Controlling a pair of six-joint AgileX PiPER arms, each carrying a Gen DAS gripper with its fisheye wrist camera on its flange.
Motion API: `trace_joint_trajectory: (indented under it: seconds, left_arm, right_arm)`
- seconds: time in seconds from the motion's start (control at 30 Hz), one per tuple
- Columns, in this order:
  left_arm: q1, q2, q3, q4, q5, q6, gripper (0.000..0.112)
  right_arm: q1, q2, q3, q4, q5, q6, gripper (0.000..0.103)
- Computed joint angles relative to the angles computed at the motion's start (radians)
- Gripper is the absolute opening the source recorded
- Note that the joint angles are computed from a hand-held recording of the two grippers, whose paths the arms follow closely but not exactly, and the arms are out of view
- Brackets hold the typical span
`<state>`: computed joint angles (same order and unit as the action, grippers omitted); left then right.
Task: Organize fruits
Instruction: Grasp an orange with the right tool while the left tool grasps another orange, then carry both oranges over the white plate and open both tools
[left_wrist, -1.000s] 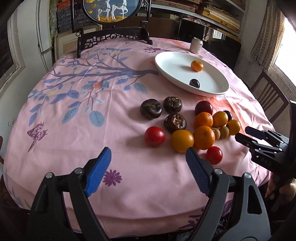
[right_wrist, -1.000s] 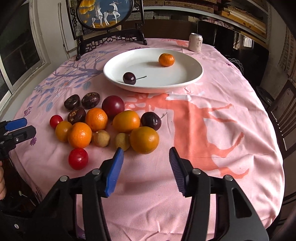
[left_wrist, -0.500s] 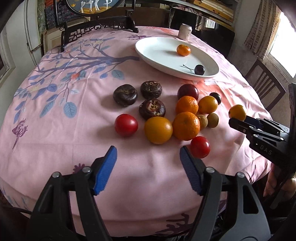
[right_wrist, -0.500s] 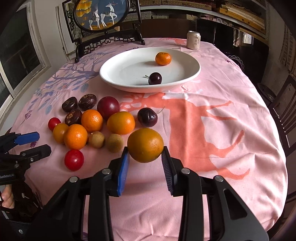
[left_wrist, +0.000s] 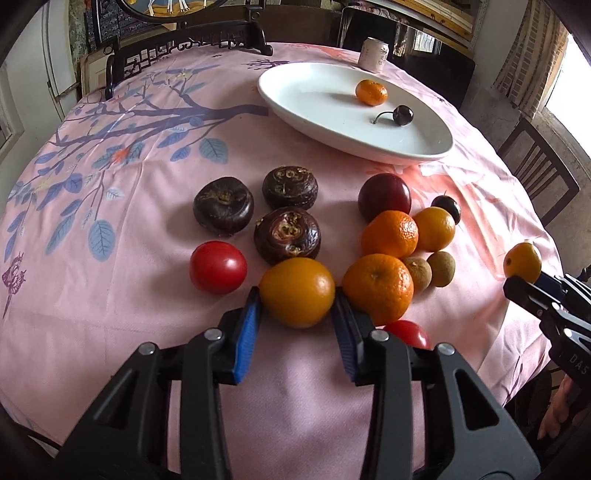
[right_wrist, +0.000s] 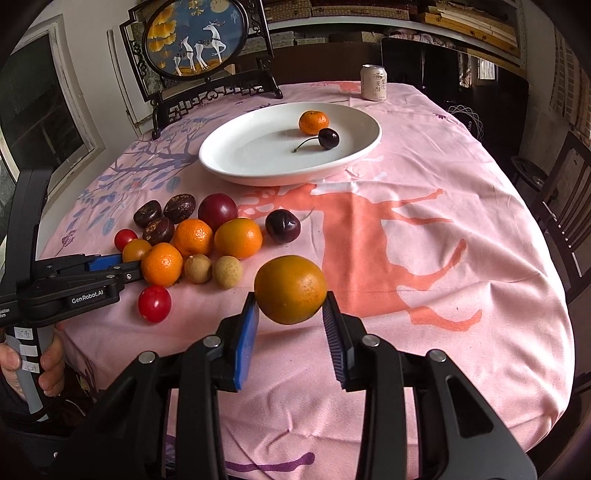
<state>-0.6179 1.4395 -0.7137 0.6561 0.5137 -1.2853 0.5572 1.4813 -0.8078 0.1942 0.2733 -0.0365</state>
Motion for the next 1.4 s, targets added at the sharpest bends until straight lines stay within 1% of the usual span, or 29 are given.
trace_joint_trajectory:
  seconds: [0.13, 0.3, 0.43, 0.53, 0.6, 0.73, 0.87, 0.93, 1.0, 1.07, 1.13, 1.17, 1.27, 1.4]
  left_arm:
    - [0.006, 0.002, 0.004, 0.020, -0.014, 0.000, 0.040]
    - [0.041, -0.001, 0.009, 0.018, -0.052, 0.007, 0.040]
    - [-0.001, -0.012, 0.014, 0.081, -0.023, -0.055, 0.039]
    - [-0.037, -0.055, 0.030, 0.111, 0.005, -0.096, 0.039]
    - [-0.060, -0.094, 0.038, 0.115, 0.032, -0.106, 0.039]
    - [-0.067, -0.158, 0.024, 0.069, 0.061, -0.042, 0.039]
    - [-0.019, -0.151, -0.049, -0.017, 0.081, 0.108, 0.039]
    - [0.031, -0.120, -0.118, -0.075, 0.095, 0.217, 0.039]
    - [0.084, -0.067, -0.212, -0.129, 0.110, 0.331, 0.039]
    - [0.141, 0.025, -0.350, -0.182, 0.143, 0.447, 0.039]
    - [0.198, 0.140, -0.513, -0.262, 0.181, 0.574, 0.039]
    - [0.224, 0.212, -0.610, -0.296, 0.211, 0.624, 0.039]
    - [0.275, 0.420, -0.883, -0.346, 0.305, 0.711, 0.039]
    - [0.322, 0.661, -1.202, -0.408, 0.424, 0.789, 0.039]
  right_arm:
    - [0.008, 0.018, -0.010, 0.041, 0.004, -0.039, 0.036]
    - [0.016, 0.046, -0.027, 0.056, 0.012, -0.039, 0.036]
    - [0.038, 0.021, -0.024, -0.024, 0.013, 0.044, 0.036]
    - [0.047, 0.015, -0.030, -0.056, 0.015, 0.079, 0.036]
    - [0.054, 0.017, -0.036, -0.051, 0.017, 0.076, 0.036]
    - [0.059, 0.027, -0.052, -0.018, 0.025, 0.042, 0.036]
    - [0.043, 0.050, -0.096, 0.024, 0.044, -0.013, 0.036]
    - [0.034, 0.061, -0.125, -0.002, 0.050, -0.002, 0.036]
    - [0.014, 0.082, -0.179, 0.016, 0.071, -0.040, 0.036]
    - [-0.009, 0.119, -0.262, 0.021, 0.099, -0.076, 0.036]
    - [-0.026, 0.182, -0.376, -0.014, 0.132, -0.074, 0.036]
    - [-0.036, 0.224, -0.444, -0.017, 0.157, -0.088, 0.036]
    - [-0.070, 0.381, -0.673, -0.027, 0.244, -0.109, 0.036]
    - [-0.102, 0.613, -1.004, -0.098, 0.392, -0.060, 0.035]
